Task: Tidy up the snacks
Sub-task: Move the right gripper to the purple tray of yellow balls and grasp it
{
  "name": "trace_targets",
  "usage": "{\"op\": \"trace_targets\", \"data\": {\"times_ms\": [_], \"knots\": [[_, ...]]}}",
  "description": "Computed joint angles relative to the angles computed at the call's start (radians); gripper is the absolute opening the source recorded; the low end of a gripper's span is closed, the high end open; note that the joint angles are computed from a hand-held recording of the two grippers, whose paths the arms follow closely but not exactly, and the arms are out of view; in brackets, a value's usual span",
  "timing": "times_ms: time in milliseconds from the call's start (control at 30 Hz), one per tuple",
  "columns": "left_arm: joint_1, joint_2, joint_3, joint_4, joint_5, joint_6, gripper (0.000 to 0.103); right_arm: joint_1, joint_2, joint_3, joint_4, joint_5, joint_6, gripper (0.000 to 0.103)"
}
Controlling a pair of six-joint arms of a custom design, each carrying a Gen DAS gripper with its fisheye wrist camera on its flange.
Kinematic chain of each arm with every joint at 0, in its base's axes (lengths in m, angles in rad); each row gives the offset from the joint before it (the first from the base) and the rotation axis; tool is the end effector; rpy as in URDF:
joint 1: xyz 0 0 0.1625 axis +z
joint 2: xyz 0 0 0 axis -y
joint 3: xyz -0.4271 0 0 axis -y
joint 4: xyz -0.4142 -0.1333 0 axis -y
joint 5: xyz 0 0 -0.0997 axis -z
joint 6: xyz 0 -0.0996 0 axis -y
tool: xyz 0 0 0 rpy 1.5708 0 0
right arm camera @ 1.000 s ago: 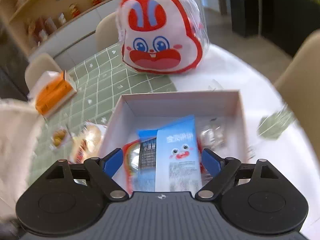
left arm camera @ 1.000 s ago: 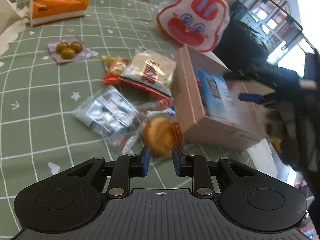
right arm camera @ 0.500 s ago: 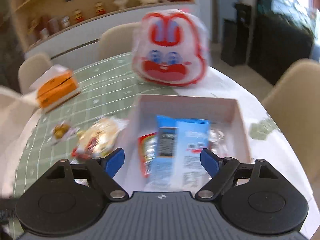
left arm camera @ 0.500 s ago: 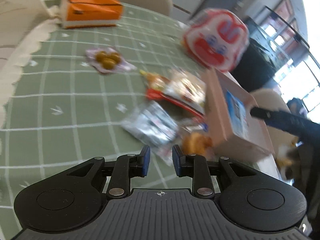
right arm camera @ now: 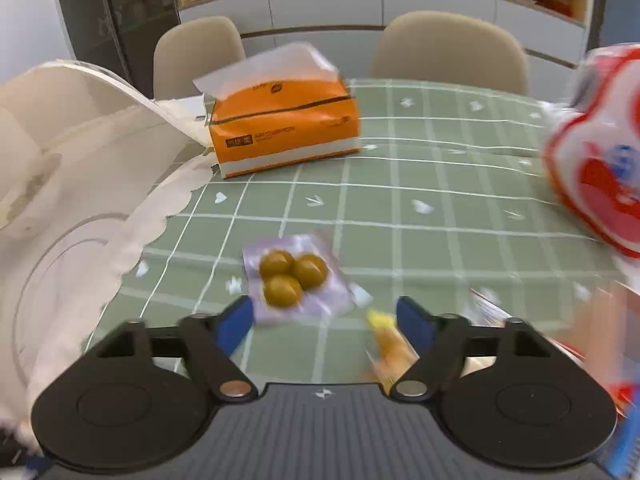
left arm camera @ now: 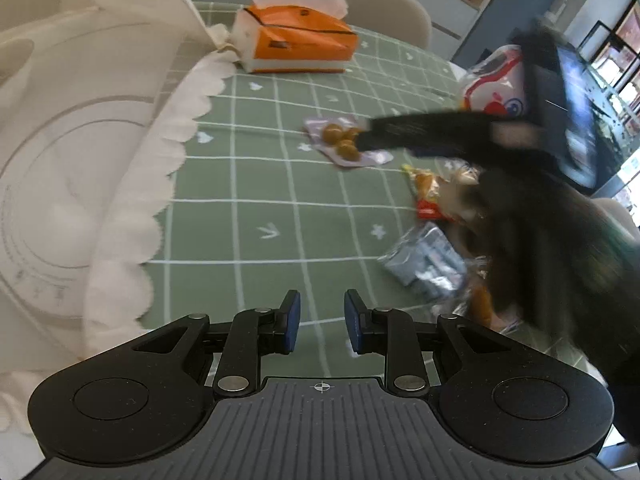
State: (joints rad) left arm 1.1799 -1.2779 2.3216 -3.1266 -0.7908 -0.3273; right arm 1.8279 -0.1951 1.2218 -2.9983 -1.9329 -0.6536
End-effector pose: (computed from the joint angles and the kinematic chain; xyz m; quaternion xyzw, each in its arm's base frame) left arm 0.0153 -0.4966 0.2006 -0.0678 0.8974 -0.3486 0.2620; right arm 0.2884 -0.7116 -0.1559 0.3917 -0.8815 0.1572 0.2116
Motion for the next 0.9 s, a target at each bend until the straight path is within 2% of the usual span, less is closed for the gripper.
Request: {"op": "trace_targets", "data": {"times_ms": [100, 200, 267, 300, 367, 467, 567, 767, 833, 900], "knots": [[0.006, -0.026, 0.009, 0.036, 0.004, -0.015, 0.028, 0.012, 0.092, -0.114, 0.017, -0.028, -0.015, 0.060], [0.016, -0.048, 0.021, 0.040, -0.006, -0.011, 0.028, 0.020, 0.134, -0.161, -0.001, -0.051, -0.036, 0.062], [0.022, -0.056, 0.022, 0.038, -0.018, -0.005, 0.028, 0.025, 0.130, -0.154, 0.001, -0.062, -0.064, 0.059], [0.026, -0.059, 0.022, 0.037, -0.022, -0.002, 0.028, 0.025, 0.116, -0.136, 0.012, -0.058, -0.083, 0.051], [0.028, -0.061, 0.022, 0.035, -0.029, 0.003, 0.028, 0.030, 0.096, -0.103, 0.025, -0.077, -0.097, 0.051], [0.029, -0.069, 0.028, 0.039, -0.044, 0.003, 0.028, 0.027, 0.022, 0.020, 0.005, -0.073, -0.094, 0.051], [0.029, -0.079, 0.038, 0.057, -0.054, 0.000, 0.028, 0.016, -0.089, 0.185, -0.036, -0.031, -0.057, 0.051], [0.042, -0.054, 0.040, 0.041, -0.109, 0.034, 0.028, -0.008, -0.332, 0.542, -0.207, 0.020, -0.014, 0.051], [0.042, -0.039, 0.040, 0.023, -0.138, 0.066, 0.028, -0.024, -0.398, 0.642, -0.269, 0.004, 0.017, 0.051], [0.040, -0.022, 0.042, -0.002, -0.178, 0.102, 0.028, -0.040, -0.443, 0.723, -0.334, -0.045, 0.035, 0.051]]}}
